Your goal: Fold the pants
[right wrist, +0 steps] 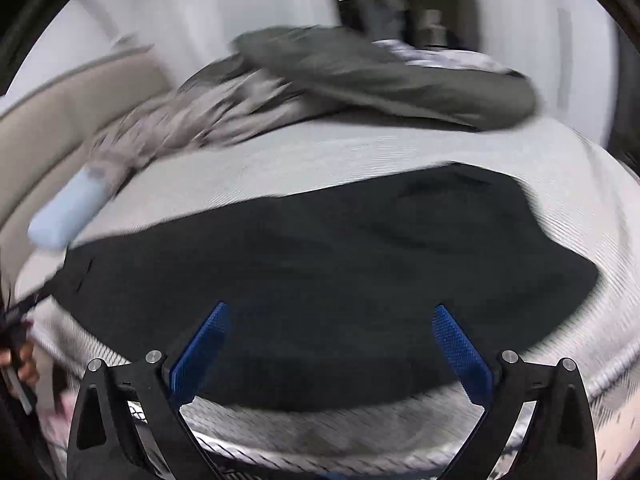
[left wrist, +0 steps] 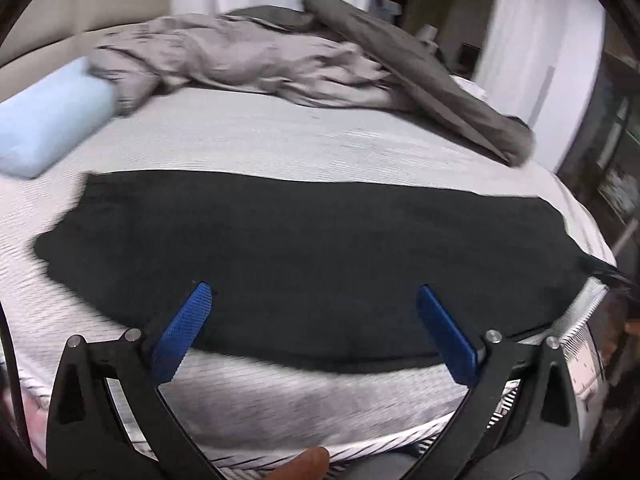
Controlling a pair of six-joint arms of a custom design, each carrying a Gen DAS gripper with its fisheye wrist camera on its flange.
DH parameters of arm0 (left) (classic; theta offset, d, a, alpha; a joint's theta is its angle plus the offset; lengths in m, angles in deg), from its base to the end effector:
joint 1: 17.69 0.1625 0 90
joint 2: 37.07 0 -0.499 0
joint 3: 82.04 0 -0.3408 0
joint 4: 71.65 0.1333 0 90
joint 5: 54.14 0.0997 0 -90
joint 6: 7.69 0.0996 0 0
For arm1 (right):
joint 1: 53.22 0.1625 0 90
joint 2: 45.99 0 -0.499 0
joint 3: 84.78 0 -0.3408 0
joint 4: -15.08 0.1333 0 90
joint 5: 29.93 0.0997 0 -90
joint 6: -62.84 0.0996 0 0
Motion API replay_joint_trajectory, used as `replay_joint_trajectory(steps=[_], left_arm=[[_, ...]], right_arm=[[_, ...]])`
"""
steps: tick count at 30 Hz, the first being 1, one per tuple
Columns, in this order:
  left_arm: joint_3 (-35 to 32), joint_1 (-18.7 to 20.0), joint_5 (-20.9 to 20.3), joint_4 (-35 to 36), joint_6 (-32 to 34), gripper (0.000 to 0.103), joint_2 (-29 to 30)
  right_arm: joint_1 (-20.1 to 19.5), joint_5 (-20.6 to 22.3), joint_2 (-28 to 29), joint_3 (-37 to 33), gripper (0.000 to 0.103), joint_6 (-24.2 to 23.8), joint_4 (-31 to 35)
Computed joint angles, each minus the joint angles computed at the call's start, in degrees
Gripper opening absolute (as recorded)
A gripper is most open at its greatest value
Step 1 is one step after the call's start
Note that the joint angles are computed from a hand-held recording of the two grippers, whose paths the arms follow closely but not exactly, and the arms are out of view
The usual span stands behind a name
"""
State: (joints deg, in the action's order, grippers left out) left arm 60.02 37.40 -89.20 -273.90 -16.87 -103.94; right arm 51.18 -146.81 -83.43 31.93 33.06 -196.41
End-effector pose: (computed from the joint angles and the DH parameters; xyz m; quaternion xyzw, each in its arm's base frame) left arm -0.0511 -0.4486 0.3063 0.0444 0.8528 -0.4255 0.2996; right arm 0.2330 -0.5526 0.1322 0.2637 -0.8722 0.3181 0.2618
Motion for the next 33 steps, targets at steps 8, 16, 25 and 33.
replay_joint_trajectory(steps=[8,16,25,33], left_arm=[[-12.15,2.71,-5.1,6.99,-0.82,0.102,16.95],[-7.85,2.33,-2.9,1.17,1.52,0.102,18.4],[-9.71,3.65,-4.47,6.75,1.31,0.102,13.47],[-22.69,4.56,-8.63,16.22,4.41,0.102,18.31]], right_arm=[[1.21,-4.7,11.06,-10.25,0.102,-10.11,11.99],[-5.13,-8.78,6.14,-1.8,0.102,-22.07,-10.95],[-9.59,-5.87,-2.18,2.9,0.103,-9.38,-12.35],[-2.59,0.15,5.06,-5.95,0.103,-8.08,6.67]])
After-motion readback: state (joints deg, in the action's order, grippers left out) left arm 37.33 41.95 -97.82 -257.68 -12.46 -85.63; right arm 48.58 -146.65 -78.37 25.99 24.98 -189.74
